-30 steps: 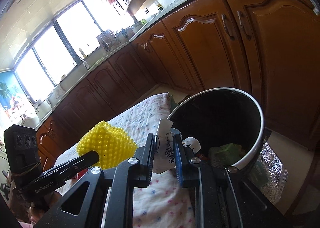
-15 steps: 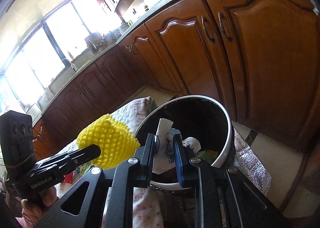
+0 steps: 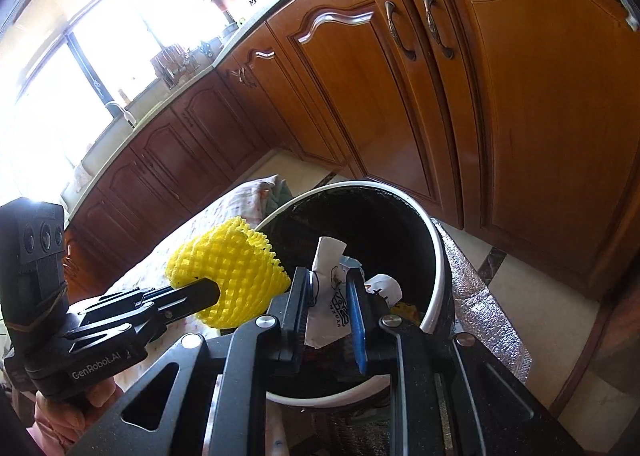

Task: Collect trash
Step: 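Carry the foam net and tissue over the bin and open both tools, then withdraw both open tools back over the table toward the remaining trash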

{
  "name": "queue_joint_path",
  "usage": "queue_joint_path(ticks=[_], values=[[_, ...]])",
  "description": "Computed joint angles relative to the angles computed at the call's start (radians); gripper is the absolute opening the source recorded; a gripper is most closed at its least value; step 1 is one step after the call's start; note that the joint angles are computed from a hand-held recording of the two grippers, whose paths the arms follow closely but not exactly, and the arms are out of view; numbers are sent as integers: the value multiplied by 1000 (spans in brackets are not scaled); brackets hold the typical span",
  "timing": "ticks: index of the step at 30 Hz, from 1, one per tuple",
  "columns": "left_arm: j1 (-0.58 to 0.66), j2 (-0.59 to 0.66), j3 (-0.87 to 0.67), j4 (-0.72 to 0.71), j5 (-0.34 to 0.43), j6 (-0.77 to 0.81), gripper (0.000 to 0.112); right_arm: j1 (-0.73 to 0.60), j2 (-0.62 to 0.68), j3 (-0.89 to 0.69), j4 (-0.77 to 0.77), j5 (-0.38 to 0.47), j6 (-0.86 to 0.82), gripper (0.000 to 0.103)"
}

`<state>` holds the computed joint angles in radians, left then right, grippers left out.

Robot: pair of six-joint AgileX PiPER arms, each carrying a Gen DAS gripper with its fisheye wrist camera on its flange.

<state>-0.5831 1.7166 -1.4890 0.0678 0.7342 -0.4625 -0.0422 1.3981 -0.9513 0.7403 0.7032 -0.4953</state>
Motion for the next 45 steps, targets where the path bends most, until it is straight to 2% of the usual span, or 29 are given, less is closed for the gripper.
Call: queue_joint_path(ticks=[7, 9, 11, 14, 16, 20, 26, 28, 30, 35, 45], values=[[-11, 52, -41, 5, 15, 6, 11, 5, 28, -20, -26, -4, 8, 19], [-11, 52, -39, 5, 14, 7, 18, 6, 35, -27, -29, -1, 7, 23], [-18, 43, -29, 35, 13, -20, 36, 4, 37, -32, -31, -1, 12, 24], [-23, 5, 14, 60, -6, -54, 51, -6, 25, -27, -21, 3, 9, 28], [-23, -23, 48, 58, -27, -64, 51, -13, 11, -12, -1, -1, -5, 40], [-32, -95, 138, 82, -72, -118, 51, -38, -23, 18, 45, 9, -37, 45], [-61, -239, 329, 174, -144, -284, 52, -60, -120, 95, 120, 5, -73, 65], [-70, -307, 407, 213, -158, -357, 52, -51, -161, 130, 146, -2, -79, 79], [-76, -369, 477, 250, -170, -425, 52, -26, -200, 160, 153, -13, -68, 84], [-123, -539, 624, 365, -121, -616, 52, 86, -293, 235, 133, -61, 11, 89], [-268, -867, 797, 486, 129, -886, 52, 393, -321, 320, 70, -204, 234, 89]])
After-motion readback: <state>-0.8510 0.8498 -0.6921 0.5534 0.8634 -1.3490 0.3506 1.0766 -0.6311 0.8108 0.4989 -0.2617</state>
